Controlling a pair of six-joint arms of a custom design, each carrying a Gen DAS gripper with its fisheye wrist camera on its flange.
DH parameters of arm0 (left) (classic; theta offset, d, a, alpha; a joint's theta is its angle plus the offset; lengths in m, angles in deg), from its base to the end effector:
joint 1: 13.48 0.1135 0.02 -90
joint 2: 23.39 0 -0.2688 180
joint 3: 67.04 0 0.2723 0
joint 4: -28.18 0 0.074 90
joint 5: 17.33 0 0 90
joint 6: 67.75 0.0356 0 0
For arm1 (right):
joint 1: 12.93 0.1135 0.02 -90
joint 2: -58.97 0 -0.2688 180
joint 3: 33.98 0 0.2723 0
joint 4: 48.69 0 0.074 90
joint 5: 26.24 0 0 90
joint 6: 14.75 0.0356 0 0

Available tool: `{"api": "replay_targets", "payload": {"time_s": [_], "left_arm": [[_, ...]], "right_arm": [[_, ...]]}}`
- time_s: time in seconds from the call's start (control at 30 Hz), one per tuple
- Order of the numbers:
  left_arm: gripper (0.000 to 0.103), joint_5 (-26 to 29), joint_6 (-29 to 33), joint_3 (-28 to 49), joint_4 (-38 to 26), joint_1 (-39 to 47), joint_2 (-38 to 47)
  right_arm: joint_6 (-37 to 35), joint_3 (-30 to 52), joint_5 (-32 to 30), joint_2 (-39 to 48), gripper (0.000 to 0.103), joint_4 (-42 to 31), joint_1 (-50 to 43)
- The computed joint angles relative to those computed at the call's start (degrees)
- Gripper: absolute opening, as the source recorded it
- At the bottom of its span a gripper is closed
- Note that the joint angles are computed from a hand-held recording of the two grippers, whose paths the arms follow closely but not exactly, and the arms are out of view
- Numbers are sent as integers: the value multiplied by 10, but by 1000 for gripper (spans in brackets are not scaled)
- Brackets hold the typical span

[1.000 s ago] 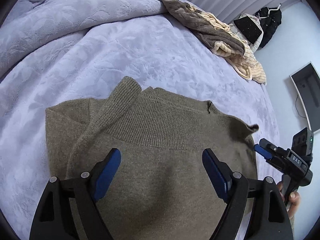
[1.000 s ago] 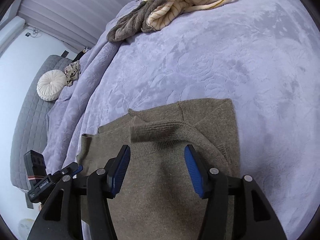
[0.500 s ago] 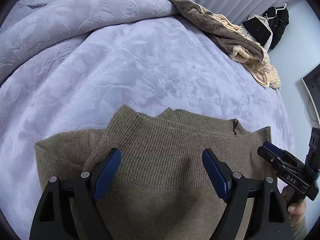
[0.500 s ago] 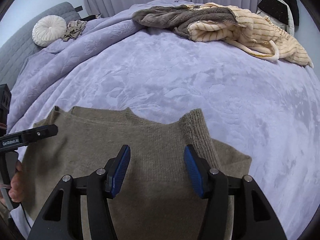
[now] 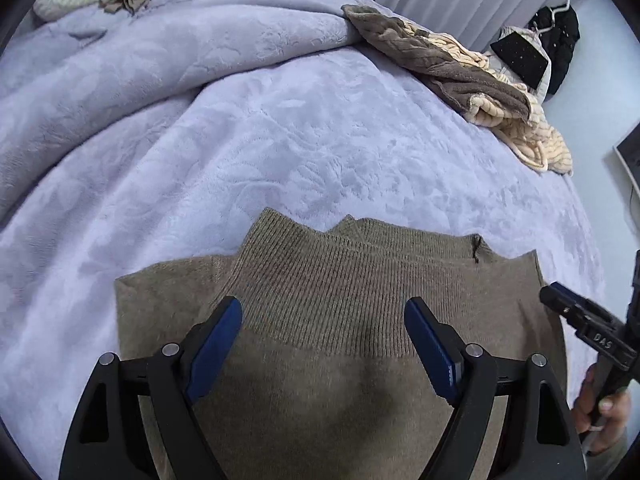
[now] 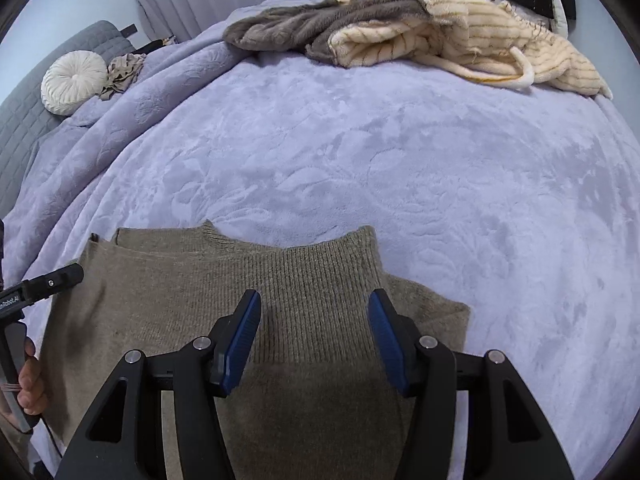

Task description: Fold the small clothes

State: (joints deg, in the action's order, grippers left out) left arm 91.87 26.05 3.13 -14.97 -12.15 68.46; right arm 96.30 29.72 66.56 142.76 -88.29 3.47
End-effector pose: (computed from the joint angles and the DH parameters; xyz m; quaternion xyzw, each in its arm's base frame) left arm 0.3277 -0.0041 0.1842 0.0571 0.9613 -0.1530 0.2219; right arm 0.2902 0.0836 0.1926 0.0455 0.9639 0.0616 0.2551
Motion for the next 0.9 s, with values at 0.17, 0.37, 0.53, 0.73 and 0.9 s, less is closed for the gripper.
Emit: {"api": "replay_targets", "payload": {"time_s": [0.17, 0.37, 0.53, 0.73, 0.9], "left_arm": [[84, -46, 18, -87, -8, -37, -114], [84, -104, 26, -175, -1, -66, -174], [85, -89, 75, -229, -8, -12, -233], [85, 34, 190, -254, -138, 204, -346], [85, 145, 366, -220, -251, 462, -218]], "right_arm": [[38, -29, 52, -87, 68, -51, 85], [81, -68, 125, -89, 68, -87, 193], [90, -140, 153, -159, 69, -102, 208], [167, -174, 189, -256, 81, -214, 258], [333, -191, 227, -351, 81, -329, 370]]}}
